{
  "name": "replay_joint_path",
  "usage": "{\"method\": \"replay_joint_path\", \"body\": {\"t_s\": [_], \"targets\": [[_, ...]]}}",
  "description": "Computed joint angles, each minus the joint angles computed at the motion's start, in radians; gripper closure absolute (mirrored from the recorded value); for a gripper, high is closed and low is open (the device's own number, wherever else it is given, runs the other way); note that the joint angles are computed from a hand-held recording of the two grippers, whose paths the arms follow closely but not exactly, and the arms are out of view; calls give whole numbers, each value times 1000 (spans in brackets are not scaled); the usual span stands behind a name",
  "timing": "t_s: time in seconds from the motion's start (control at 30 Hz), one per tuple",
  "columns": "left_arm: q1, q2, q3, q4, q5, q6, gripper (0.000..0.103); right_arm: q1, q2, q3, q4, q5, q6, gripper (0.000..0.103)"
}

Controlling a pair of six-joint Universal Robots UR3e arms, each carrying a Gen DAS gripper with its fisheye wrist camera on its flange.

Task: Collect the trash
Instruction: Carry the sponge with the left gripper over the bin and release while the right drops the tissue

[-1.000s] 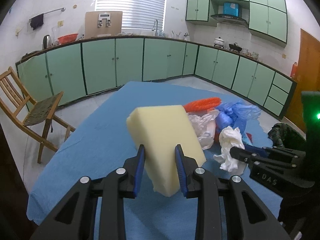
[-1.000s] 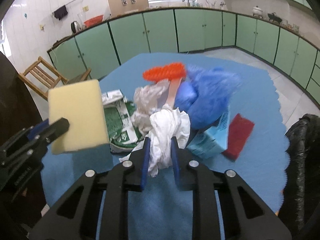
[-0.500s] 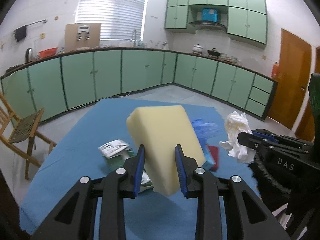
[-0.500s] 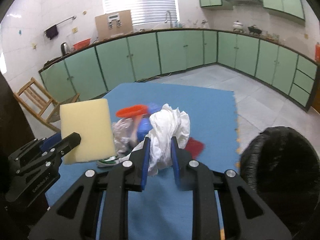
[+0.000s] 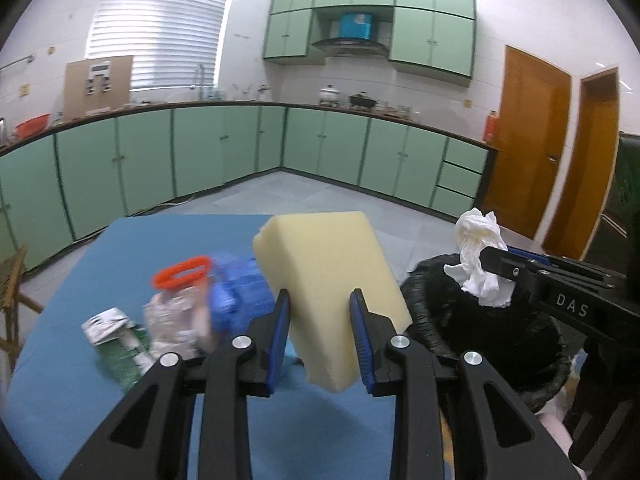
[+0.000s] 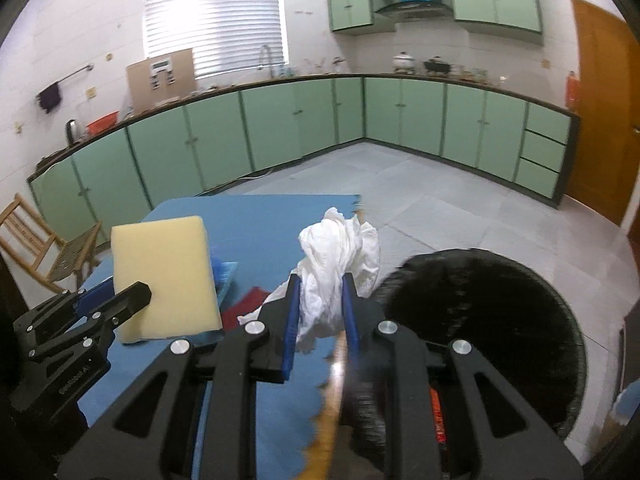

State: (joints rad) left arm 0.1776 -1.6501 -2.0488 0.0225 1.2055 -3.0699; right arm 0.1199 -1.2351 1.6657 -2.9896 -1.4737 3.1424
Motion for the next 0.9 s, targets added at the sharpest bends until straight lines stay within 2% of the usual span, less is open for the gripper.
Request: {"method": "replay_joint_path", "body": {"t_s": [0.37,0.9], "targets": [[-224,-238,299,-59,41,-34,73,-218,-100,181,-75,34,-39,84],[-423,-514,635,-196,109,-30,73,-404,-67,285,-140,69,-67,83]]}}
